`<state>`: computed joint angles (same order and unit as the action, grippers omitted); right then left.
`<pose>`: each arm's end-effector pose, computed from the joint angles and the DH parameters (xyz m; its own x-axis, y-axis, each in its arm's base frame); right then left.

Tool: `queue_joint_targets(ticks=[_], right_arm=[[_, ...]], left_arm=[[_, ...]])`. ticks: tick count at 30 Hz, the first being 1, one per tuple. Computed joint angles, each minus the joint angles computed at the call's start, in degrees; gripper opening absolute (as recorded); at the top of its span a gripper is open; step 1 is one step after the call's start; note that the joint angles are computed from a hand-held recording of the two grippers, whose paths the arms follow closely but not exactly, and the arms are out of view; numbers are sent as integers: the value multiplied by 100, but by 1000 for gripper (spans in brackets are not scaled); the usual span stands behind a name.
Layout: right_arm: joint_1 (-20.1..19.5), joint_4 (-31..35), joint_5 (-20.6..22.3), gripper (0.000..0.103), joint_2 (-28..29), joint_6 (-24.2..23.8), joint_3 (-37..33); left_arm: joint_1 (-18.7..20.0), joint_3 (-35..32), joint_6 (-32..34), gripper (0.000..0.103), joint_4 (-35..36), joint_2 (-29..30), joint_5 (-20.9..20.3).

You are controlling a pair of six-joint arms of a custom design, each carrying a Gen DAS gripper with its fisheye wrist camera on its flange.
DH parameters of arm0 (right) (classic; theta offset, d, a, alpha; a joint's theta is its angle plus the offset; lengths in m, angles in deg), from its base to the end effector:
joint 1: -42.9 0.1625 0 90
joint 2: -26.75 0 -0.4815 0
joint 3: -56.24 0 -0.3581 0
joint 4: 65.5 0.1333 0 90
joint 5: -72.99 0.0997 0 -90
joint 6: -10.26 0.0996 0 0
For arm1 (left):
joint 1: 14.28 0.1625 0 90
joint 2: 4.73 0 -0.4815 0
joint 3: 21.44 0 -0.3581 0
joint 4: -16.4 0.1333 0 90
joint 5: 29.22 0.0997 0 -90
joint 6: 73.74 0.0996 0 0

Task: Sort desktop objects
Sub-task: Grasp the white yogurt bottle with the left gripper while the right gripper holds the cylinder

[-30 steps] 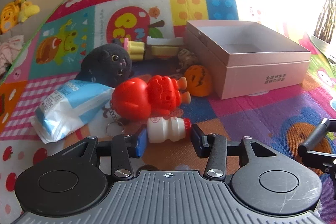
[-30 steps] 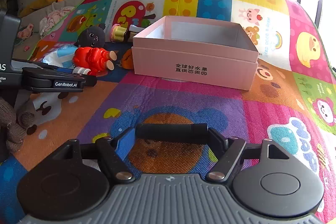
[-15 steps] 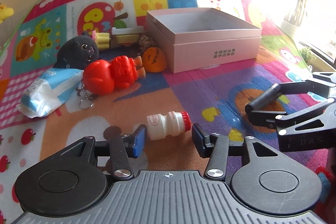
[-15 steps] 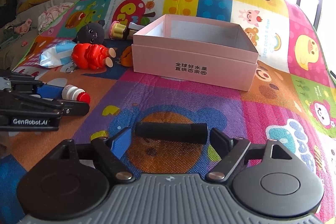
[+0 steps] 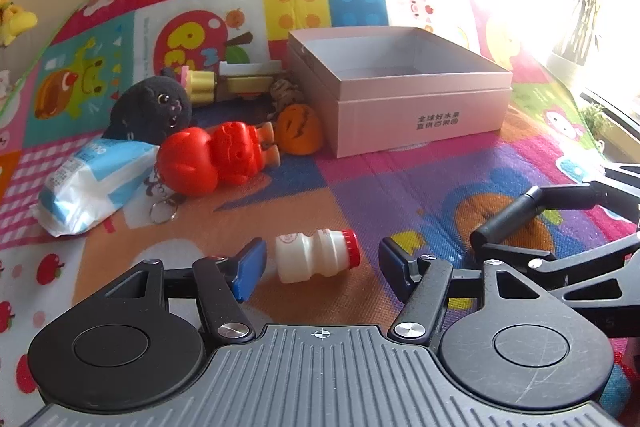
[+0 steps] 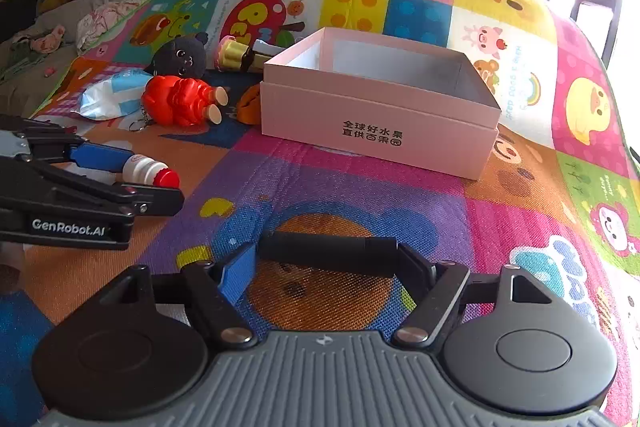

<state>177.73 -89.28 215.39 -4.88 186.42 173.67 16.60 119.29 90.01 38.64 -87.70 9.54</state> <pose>0.3041 -0.2288 -0.0426 -0.6515 -0.2081 0.7295 -0.6677 0.6137 -0.4213 -0.0313 -0.2645 0.2588 -0.6566 0.3077 -0.6887 0.6890 0.6162 -0.3816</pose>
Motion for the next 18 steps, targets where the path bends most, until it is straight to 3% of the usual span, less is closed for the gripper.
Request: queue_joint_targets(ticks=[5,11,18], right_arm=[[-25,-37,-36,75,-19,20,34],[-66,-41,-126,75,-52,65,68],[-14,56,-194,74,-444,168,305]], left_arm=[[16,44,-81,65,-101,90,-29],[148,-29,-14,48,-182,94,-92],[-520,242,-583,48,428,-72,-94]])
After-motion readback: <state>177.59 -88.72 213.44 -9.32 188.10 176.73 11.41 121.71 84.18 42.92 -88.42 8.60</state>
